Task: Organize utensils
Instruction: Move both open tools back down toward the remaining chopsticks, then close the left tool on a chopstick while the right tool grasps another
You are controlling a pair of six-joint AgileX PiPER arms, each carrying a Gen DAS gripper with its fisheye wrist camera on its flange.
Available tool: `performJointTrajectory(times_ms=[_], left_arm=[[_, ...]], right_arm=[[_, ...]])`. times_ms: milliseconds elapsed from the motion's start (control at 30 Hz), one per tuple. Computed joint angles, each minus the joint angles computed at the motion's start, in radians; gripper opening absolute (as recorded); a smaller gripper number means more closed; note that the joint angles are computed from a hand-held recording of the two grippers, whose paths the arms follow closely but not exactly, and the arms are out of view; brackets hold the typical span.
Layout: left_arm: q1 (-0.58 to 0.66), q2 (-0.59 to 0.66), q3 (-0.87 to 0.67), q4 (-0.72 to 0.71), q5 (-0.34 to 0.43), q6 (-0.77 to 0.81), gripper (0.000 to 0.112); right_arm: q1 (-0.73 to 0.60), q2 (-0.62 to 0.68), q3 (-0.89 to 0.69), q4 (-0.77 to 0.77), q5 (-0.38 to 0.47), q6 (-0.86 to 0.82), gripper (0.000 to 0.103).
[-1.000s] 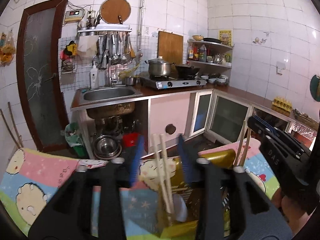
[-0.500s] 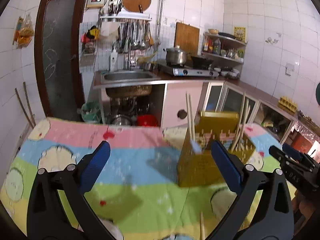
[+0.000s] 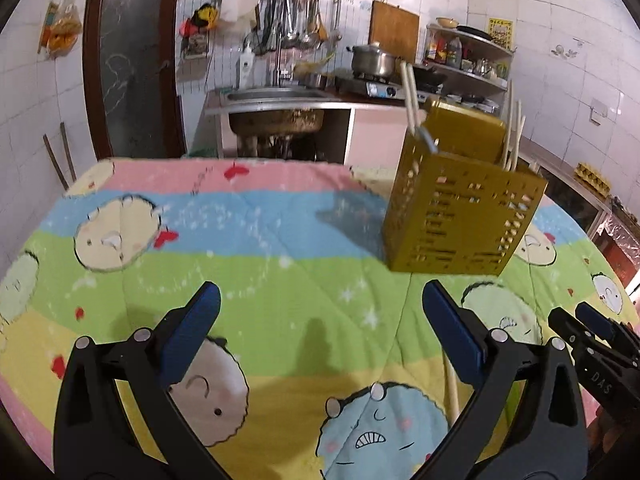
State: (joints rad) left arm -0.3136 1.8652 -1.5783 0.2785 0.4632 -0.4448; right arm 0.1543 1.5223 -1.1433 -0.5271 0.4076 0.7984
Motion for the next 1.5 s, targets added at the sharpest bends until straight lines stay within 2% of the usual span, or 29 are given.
performJointTrajectory(times_ms=[67,133,267,367,633,933,1100,1233,1367,1500], left_arm=[[0.005,0.01,-0.003,-0.036,0.008,0.038,0.098],[0.008,0.017,-0.002,-0.055,0.012,0.057,0.098],[0.016,0.035,-0.008,-0.138,0.034,0.129,0.098],[0.011,0.051,-0.024,-0.149,0.061,0.132,0.098],[-0.02,0.08,-0.038,-0.094,0.111,0.093,0.098],[-0.052,0.077,-0.028,-0.028,0.116,0.056,0.098],[-0.069,0.102,-0.076,-0.012,0.155,0.046,0.098],[-0.079,0.115,-0.1,0.002,0.177,0.038,0.098],[-0.082,0.123,-0.114,-0.013,0.198,0.057,0.098],[-0.079,0.132,-0.137,-0.073,0.224,0.103,0.098]], right_arm=[[0.001,0.009,0.005,0.017,0.006,-0.005,0.061],[-0.015,0.019,0.005,0.099,-0.003,-0.068,0.061],[-0.013,0.023,0.006,0.089,0.005,-0.054,0.061],[-0.013,0.029,0.003,0.104,0.013,-0.074,0.061],[-0.018,0.046,-0.016,0.171,0.047,-0.149,0.061],[0.002,0.073,-0.04,0.196,0.085,-0.189,0.061],[0.018,0.087,-0.058,0.192,0.116,-0.183,0.06],[0.06,0.108,-0.086,0.12,0.173,-0.128,0.059],[0.078,0.121,-0.105,0.109,0.208,-0.13,0.05],[0.077,0.118,-0.103,0.133,0.206,-0.165,0.035]])
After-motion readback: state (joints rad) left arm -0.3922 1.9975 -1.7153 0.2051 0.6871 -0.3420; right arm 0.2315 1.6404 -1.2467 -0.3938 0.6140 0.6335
